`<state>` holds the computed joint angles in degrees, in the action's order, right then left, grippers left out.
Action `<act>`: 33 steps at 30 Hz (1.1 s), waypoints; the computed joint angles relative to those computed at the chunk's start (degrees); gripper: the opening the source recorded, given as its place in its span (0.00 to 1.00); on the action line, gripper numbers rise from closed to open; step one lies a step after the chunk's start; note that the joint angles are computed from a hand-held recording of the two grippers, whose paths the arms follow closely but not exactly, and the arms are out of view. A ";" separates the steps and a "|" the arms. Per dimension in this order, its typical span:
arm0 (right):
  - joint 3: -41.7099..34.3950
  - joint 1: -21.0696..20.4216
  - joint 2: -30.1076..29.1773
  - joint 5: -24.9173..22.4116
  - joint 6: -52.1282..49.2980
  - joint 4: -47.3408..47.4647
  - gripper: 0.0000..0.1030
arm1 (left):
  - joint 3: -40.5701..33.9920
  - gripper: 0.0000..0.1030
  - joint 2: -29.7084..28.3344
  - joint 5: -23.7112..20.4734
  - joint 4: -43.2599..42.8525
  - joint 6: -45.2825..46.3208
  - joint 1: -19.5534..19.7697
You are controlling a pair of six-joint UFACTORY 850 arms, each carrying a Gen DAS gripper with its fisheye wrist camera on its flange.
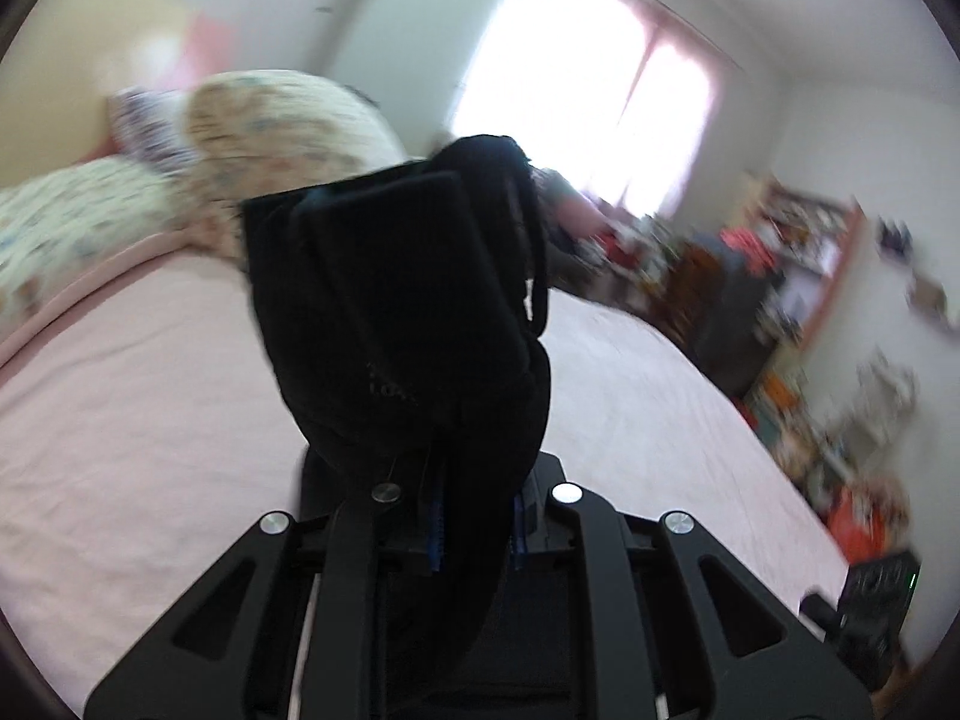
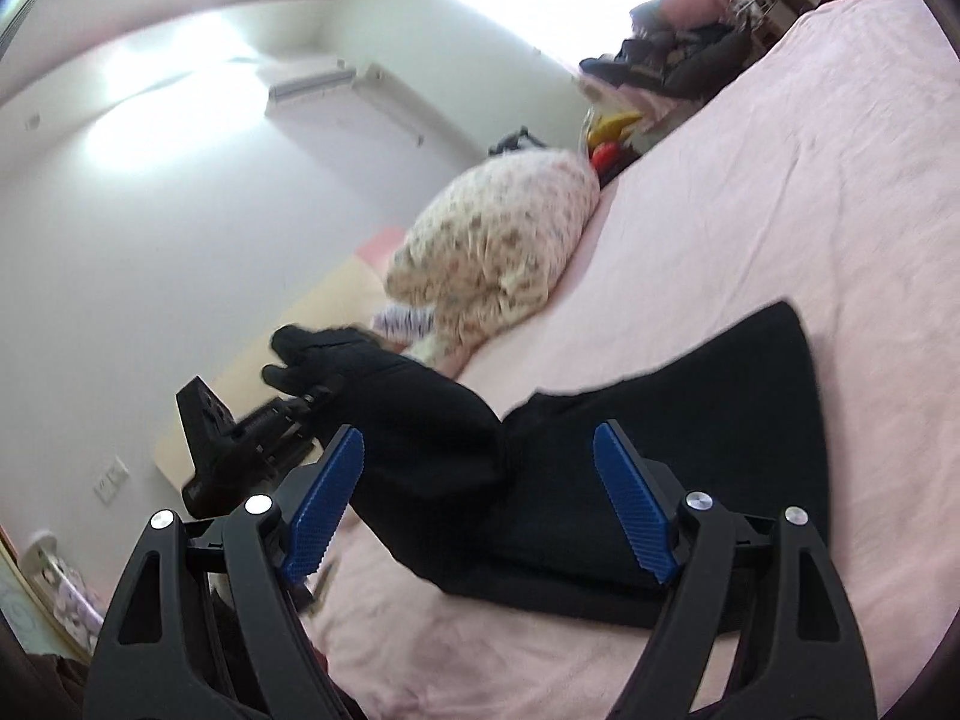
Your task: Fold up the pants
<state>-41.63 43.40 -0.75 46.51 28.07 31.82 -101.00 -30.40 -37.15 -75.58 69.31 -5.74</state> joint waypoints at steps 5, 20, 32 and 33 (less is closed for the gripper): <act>3.55 0.39 3.88 5.37 -0.52 5.28 0.79 | 3.37 0.14 0.88 -1.19 5.05 0.87 -7.16; 8.38 0.63 9.68 11.86 -1.82 12.92 0.80 | 15.65 0.14 3.40 10.25 6.79 9.21 -15.56; 6.29 0.90 8.26 8.36 -7.62 16.14 0.80 | 23.26 0.14 7.49 17.07 -1.41 26.58 -18.00; 6.18 1.02 8.19 8.02 -8.33 16.74 0.80 | 23.77 0.15 7.53 18.02 -1.67 27.79 -18.34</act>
<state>-35.45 44.42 7.44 54.53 19.74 48.56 -77.24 -22.86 -19.13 -77.25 97.10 -24.08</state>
